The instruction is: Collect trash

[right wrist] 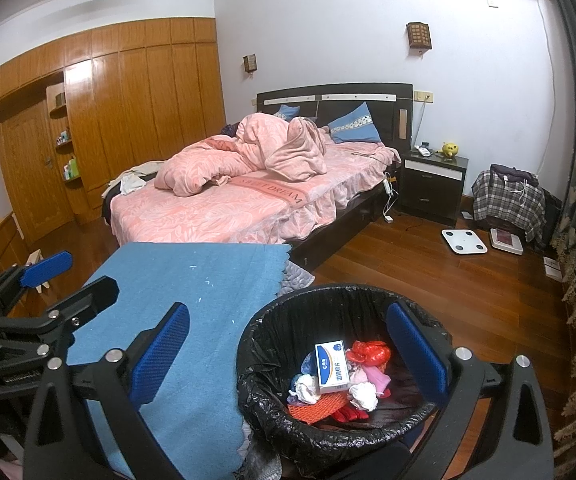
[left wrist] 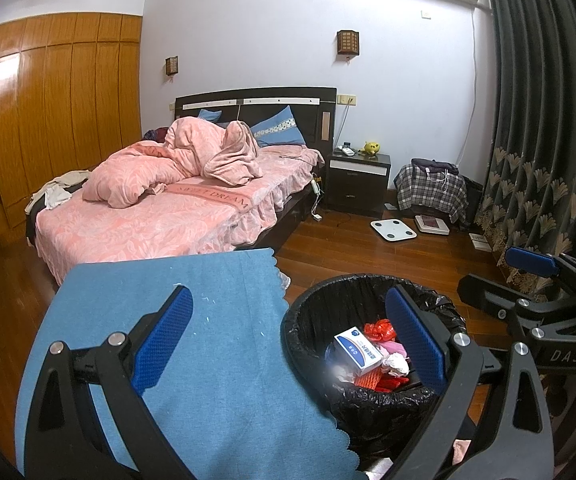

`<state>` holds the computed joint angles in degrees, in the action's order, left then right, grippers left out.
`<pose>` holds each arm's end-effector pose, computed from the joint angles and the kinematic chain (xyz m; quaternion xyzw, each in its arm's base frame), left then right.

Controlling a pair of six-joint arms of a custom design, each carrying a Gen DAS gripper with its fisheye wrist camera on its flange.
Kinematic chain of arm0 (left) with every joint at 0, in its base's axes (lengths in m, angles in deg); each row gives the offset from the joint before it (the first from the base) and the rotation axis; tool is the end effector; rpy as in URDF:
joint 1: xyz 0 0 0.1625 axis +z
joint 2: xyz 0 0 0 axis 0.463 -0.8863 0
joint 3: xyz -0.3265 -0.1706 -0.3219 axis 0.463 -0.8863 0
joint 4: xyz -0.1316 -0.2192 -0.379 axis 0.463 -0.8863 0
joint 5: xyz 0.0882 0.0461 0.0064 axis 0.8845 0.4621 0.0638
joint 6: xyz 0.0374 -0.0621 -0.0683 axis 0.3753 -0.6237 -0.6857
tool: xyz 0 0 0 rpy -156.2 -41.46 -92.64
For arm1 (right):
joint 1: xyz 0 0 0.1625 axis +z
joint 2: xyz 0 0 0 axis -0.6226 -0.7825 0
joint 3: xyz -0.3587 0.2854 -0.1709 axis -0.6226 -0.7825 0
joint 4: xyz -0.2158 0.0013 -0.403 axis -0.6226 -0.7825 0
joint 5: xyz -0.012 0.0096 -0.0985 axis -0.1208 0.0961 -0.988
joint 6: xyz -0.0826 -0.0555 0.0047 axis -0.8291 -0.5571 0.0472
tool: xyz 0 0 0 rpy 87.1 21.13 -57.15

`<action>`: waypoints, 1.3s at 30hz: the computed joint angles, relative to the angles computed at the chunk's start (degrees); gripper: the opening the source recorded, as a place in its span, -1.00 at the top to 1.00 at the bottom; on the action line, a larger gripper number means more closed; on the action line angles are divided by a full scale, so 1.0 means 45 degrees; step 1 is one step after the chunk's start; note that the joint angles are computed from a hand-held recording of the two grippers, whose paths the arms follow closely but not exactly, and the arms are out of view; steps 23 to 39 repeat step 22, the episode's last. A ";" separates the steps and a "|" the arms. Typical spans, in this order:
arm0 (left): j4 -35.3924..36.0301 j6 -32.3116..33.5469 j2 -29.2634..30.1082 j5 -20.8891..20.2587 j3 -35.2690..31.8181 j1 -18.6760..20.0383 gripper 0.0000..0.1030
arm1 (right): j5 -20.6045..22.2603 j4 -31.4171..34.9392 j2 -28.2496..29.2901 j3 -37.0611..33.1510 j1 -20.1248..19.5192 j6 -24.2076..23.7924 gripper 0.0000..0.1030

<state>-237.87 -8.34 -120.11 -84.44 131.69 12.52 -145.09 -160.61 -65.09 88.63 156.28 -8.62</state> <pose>-0.1326 -0.3843 0.2470 0.3011 0.8068 -0.4400 0.2546 0.2808 -0.3767 0.1072 0.2112 -0.8235 0.4597 0.2569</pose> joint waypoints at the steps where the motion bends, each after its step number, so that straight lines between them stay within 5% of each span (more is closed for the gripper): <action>1: 0.0033 -0.0032 -0.0019 0.0009 0.0007 -0.0015 -0.83 | -0.0016 0.0022 -0.0004 -0.0004 0.0006 0.0015 -0.88; 39: -0.0383 -0.0173 0.0171 0.0069 0.0353 -0.0051 -0.83 | -0.0030 0.0067 -0.0033 0.0003 0.0048 0.0029 -0.88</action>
